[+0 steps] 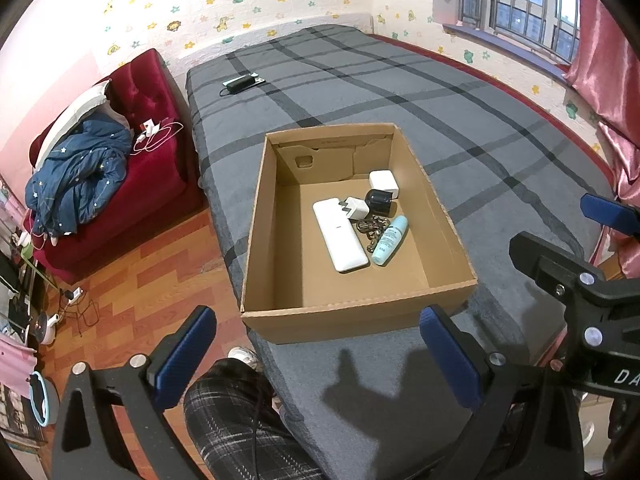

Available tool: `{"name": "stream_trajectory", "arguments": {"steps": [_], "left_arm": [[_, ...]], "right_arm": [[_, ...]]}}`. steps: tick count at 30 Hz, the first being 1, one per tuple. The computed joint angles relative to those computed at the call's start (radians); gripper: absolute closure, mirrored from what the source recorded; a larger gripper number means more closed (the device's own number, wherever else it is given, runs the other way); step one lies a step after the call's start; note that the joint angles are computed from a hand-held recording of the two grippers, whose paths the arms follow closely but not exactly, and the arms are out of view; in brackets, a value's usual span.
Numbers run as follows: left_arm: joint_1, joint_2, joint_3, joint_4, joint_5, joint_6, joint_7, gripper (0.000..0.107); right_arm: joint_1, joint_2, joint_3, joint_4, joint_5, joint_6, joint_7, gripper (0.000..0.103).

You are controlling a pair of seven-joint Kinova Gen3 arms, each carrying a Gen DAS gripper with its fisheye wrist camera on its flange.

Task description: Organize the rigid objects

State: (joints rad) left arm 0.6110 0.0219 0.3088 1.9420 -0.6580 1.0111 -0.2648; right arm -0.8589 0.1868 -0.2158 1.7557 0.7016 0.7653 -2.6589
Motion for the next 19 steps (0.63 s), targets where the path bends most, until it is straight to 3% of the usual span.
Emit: {"name": "stream_trajectory", "arguments": {"steps": [19], "left_arm": [[0.015,0.003,0.013,-0.01,-0.028,0.025,0.021,0.004]], "right_arm": [[0.008,-0.013,-0.003,0.016,0.009,-0.016,-0.018,0.0]]}}
